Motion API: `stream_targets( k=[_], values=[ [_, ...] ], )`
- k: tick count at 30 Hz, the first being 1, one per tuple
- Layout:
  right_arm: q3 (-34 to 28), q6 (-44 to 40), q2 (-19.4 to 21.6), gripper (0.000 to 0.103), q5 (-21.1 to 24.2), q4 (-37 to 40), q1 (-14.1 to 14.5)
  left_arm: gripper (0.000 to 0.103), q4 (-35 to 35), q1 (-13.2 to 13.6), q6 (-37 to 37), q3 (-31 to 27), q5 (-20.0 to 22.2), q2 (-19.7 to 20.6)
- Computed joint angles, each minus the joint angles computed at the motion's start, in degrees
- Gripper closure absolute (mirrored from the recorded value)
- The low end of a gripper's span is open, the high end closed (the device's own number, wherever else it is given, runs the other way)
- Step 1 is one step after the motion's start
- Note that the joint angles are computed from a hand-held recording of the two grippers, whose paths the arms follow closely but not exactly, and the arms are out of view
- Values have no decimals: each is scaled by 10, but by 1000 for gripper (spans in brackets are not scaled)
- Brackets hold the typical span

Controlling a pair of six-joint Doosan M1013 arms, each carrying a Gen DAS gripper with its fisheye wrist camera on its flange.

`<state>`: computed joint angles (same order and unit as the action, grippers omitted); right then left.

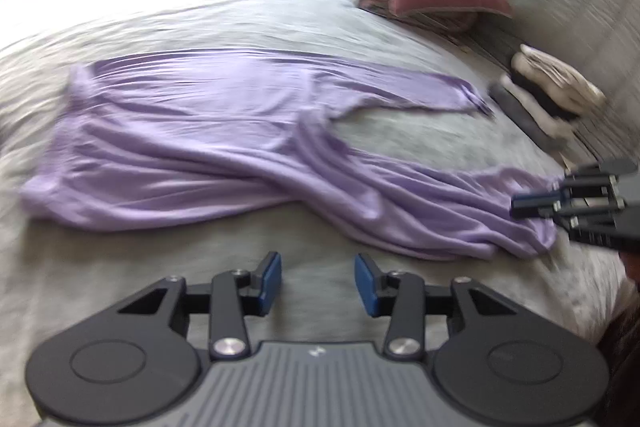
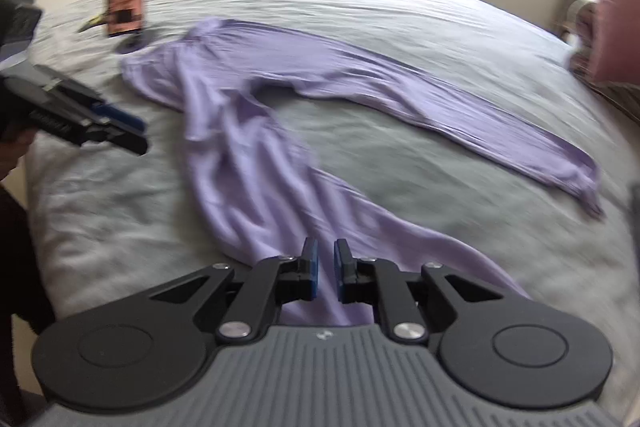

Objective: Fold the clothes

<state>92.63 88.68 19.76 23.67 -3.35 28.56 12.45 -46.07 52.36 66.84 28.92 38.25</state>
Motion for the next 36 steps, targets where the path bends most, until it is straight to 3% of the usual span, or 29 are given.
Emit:
stream_targets(
  k=[5,9,13,22,24,26,29,31,33,35,36],
  values=[
    [-26,-155,21,89,3,133,11,57,90,10,-163,30,-1,-17],
    [-46,-271,37,89,14,242,14,57,131,22,-294,62,-39,-30],
    [-68,-315,54,89,28,292,15,57,239,21,-430,74,-29,-34],
    [-78,-278,67,88,41,244,18,57,354,21,-581,73,5,-31],
    [-78,-269,67,85,38,235,17,57,363,21,-604,69,13,-28],
    [-79,-266,68,75,40,232,16,58,366,23,-627,68,14,-27],
    [-79,-274,69,75,39,234,15,61,367,24,-644,63,26,-24],
    [-77,-267,69,81,30,221,17,67,368,24,-646,58,41,-20],
    [-77,-240,70,86,21,193,19,83,369,23,-648,52,57,-17],
    [-78,-206,72,103,12,159,21,93,365,22,-632,42,83,-13],
    [-78,-196,72,103,11,152,21,94,365,21,-627,40,92,-12]
  ],
)
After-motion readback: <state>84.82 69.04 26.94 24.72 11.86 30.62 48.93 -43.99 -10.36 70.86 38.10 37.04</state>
